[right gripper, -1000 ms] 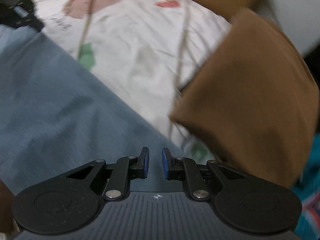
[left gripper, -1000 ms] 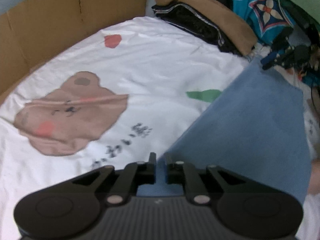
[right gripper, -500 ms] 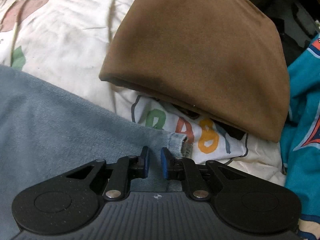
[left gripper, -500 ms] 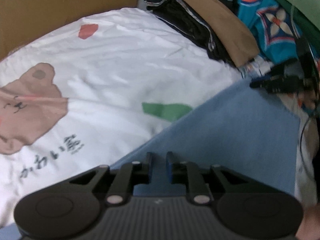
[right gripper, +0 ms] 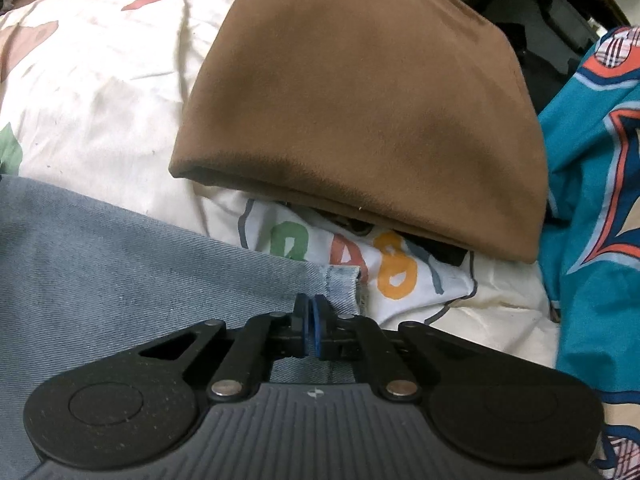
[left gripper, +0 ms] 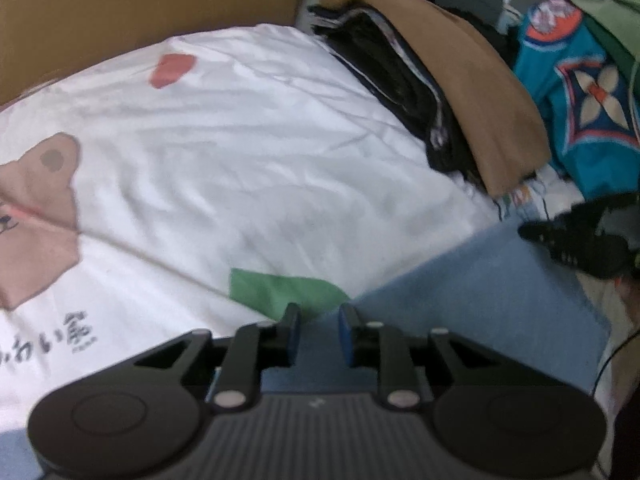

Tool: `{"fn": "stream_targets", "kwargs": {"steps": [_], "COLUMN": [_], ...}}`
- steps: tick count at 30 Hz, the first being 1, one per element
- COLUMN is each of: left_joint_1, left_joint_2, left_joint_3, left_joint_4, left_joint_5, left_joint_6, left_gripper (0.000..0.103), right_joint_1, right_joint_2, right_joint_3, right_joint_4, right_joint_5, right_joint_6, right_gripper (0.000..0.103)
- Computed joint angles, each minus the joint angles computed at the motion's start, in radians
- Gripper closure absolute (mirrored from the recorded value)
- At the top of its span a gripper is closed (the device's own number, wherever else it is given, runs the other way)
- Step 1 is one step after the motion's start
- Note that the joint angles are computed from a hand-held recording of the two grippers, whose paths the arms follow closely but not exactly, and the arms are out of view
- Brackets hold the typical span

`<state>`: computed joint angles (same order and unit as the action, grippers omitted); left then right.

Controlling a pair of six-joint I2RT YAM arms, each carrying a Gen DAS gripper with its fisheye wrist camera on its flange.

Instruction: Fold clothes

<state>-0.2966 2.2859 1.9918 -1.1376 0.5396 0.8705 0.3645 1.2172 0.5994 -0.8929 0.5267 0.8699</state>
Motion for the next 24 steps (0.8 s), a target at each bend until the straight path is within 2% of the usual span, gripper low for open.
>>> {"fn": "stream_targets", "kwargs": {"steps": [6, 8, 9, 13, 17, 24], "left_joint_1": [0.079, 0.107, 0.119, 0.164, 0.196, 0.219], "left_joint_2": [-0.046, -0.055, -0.078, -0.164, -0.140, -0.009], "left_joint_3": [-0.008, -0.004, -0.038, -0.183, -0.206, -0.053], "left_joint_4": [0.073, 0.074, 0.116, 0.321, 0.405, 0.371], "left_joint_5": [-0.127, -0.143, -0.166, -0.286, -0.384, -0.345], "left_joint_6": [-0.088, -0.108, -0.132, -0.252, -0.304, -0.341], "left_gripper": [0.080, 0.076, 0.073, 0.072, 0.072, 0.068], "right_joint_1": [0.029, 0.041, 0.045, 0.051, 0.045, 0.040], "right_joint_2": [-0.022, -0.011, -0.011, -0.035, -0.071, -0.135], "right_joint_3": [-0.030, -0.028, -0.028, -0.042, -0.060, -0.094], "right_joint_4": [0.005, 0.000, -0.002, -0.005, -0.004, 0.002], "right_joint_5": [0.012, 0.016, 0.017, 0.012, -0.004, -0.028], "right_joint_6": [0.040, 0.067, 0.076, 0.082, 0.097, 0.070], "right_gripper": [0.098, 0.098, 0.098, 0.098, 0.099, 0.099]}}
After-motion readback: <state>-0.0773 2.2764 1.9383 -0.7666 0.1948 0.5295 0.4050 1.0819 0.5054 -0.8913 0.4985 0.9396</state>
